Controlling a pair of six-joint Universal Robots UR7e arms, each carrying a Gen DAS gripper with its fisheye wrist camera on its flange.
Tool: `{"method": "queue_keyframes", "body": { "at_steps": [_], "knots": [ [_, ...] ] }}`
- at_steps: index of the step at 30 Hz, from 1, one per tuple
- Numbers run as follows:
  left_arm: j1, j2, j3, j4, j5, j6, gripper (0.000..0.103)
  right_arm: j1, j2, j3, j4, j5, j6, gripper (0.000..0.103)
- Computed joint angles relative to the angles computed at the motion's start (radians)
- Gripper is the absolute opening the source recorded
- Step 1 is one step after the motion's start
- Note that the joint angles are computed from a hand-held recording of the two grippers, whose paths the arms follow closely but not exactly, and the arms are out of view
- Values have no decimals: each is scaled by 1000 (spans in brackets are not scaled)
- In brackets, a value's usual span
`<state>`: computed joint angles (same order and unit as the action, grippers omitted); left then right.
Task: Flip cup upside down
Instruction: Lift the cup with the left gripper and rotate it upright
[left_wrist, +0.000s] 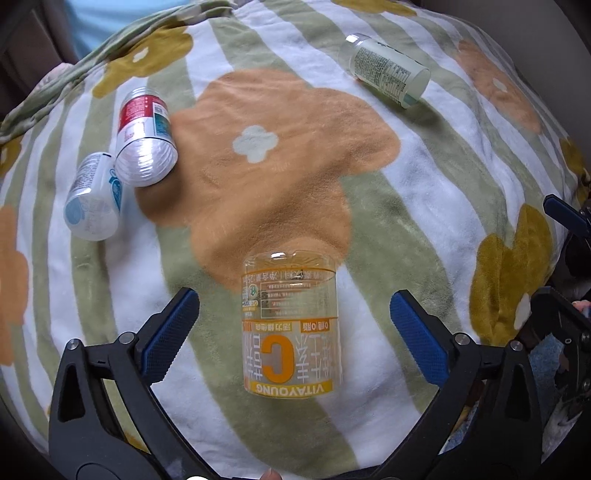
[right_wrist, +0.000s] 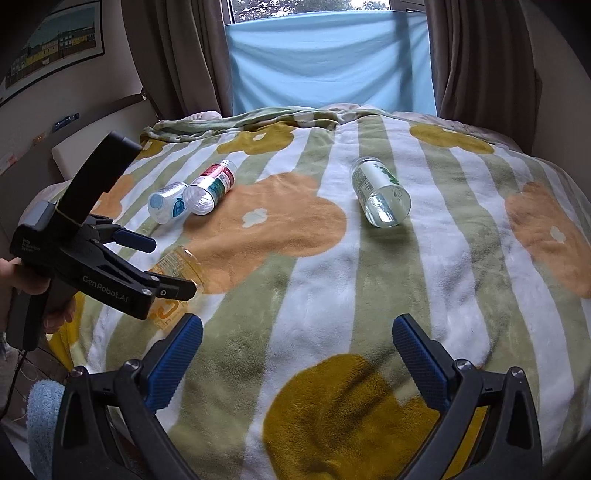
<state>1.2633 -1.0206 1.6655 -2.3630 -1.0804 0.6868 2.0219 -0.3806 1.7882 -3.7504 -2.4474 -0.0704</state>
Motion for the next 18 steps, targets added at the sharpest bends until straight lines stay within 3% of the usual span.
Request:
{"method": "queue_keyframes", "body": {
  "at_steps": [6,11,13,15,16,18],
  "knots": [
    [6,-84,52,-51,-29,31,103,25,-47,2,44,27,87,103],
    [33,-159,63,-34,-76,15,103,48,-128,-12,266,85,233,103],
    [49,-179,66,-29,-81,-15,103,31,-178,-15,399,180,349,103],
    [76,-196,70,-40,-123,-32,103,-9,-208,-18,461,333,445,103],
    [87,-201,74,-48,-133,-38,103,-20,-209,-35,499,365,490,103],
    [103,-208,89,-80,-133,-41,103,-18,-185,-106,619,336,551,103]
  ]
}}
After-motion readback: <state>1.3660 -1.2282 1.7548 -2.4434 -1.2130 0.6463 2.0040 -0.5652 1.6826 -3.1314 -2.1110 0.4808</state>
